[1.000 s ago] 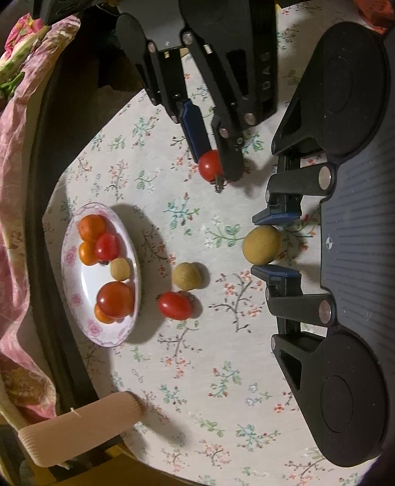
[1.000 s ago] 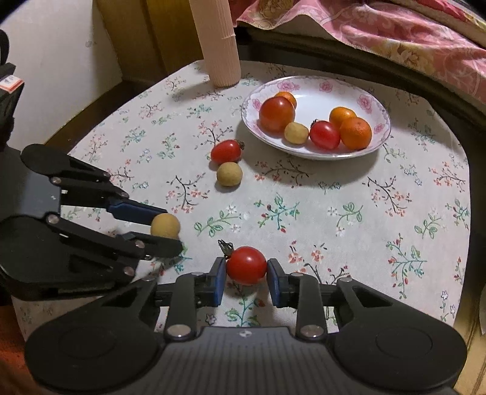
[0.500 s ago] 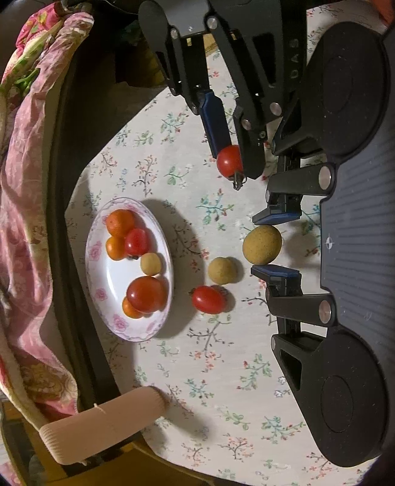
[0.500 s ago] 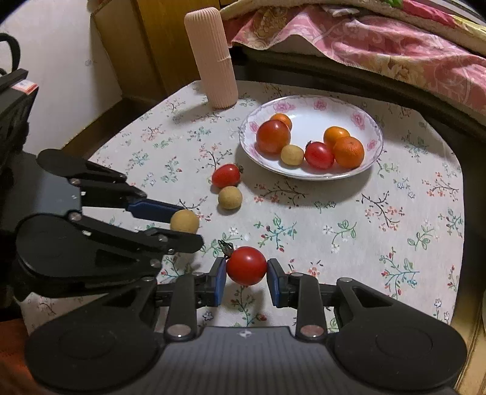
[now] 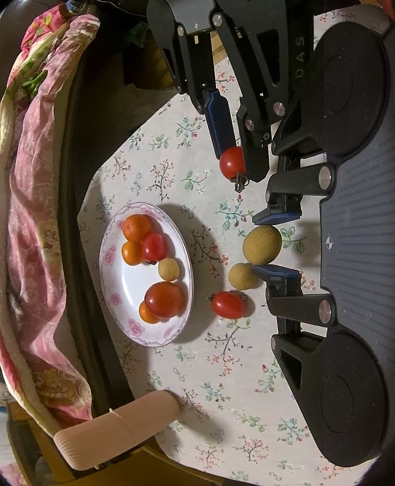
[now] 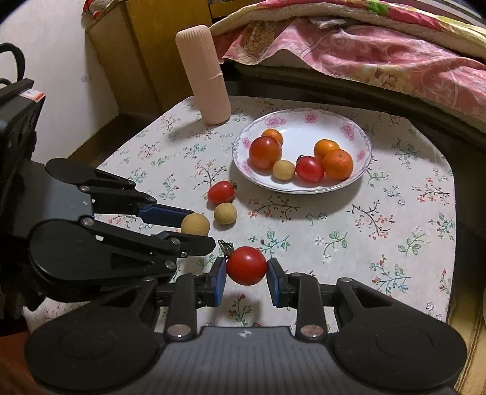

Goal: Organize fruits
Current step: 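Lift the brown fruit and cherry tomato off the table with both tools, then carry the brown fruit and cherry tomato over the white plate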

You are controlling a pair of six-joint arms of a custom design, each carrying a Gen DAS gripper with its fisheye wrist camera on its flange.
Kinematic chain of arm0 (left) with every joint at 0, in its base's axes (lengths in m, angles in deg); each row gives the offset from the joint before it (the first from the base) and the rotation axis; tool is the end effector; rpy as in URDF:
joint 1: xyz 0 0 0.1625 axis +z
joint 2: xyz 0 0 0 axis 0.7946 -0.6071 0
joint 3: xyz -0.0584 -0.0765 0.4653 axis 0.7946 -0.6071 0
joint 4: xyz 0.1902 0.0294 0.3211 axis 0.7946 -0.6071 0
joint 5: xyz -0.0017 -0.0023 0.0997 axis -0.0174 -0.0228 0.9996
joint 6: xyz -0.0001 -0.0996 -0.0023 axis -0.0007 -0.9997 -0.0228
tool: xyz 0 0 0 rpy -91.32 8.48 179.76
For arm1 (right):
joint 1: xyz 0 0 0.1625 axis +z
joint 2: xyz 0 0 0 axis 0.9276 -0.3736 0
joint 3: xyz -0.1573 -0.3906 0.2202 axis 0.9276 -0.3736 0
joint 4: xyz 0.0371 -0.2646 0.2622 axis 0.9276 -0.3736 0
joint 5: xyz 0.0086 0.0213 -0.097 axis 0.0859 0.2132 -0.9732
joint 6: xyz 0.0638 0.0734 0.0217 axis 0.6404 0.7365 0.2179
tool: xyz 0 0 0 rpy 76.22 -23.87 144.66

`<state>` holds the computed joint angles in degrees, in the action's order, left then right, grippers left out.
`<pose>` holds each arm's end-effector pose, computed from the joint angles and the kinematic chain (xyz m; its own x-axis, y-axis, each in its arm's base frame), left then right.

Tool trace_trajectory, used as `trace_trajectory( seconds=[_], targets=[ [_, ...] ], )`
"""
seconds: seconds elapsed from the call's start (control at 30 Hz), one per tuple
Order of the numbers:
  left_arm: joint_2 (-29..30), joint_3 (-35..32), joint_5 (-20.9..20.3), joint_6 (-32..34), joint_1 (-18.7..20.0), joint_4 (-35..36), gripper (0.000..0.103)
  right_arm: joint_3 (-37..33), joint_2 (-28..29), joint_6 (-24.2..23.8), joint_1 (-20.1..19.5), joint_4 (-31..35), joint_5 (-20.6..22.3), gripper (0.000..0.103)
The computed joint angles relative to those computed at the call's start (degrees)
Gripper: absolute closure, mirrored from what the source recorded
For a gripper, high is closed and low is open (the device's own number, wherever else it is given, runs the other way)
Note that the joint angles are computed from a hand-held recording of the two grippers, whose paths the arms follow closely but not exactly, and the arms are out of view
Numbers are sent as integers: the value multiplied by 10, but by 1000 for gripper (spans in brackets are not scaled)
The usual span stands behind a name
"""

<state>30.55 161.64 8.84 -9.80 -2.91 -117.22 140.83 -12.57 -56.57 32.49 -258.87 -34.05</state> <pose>-0.1670 -0.5143 0.1271 -0.6612 0.2903 -0.6918 0.6029 0.7544 -0.2597 0.2072 -0.5292 0.0852 -0.6844 -0.5634 0.4628 -0.7063 0.6698 -0.2291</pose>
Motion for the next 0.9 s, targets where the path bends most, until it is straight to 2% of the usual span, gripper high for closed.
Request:
trace_trajectory(
  seconds=[0.57,0.9],
  targets=[
    [8,-24,-2,21,-1,-9,68,-14,3,15,0,-30,-6,72],
    [29,-80,14,57,15,-34,69,-58,13,34,4,-28,-8,72]
  ],
)
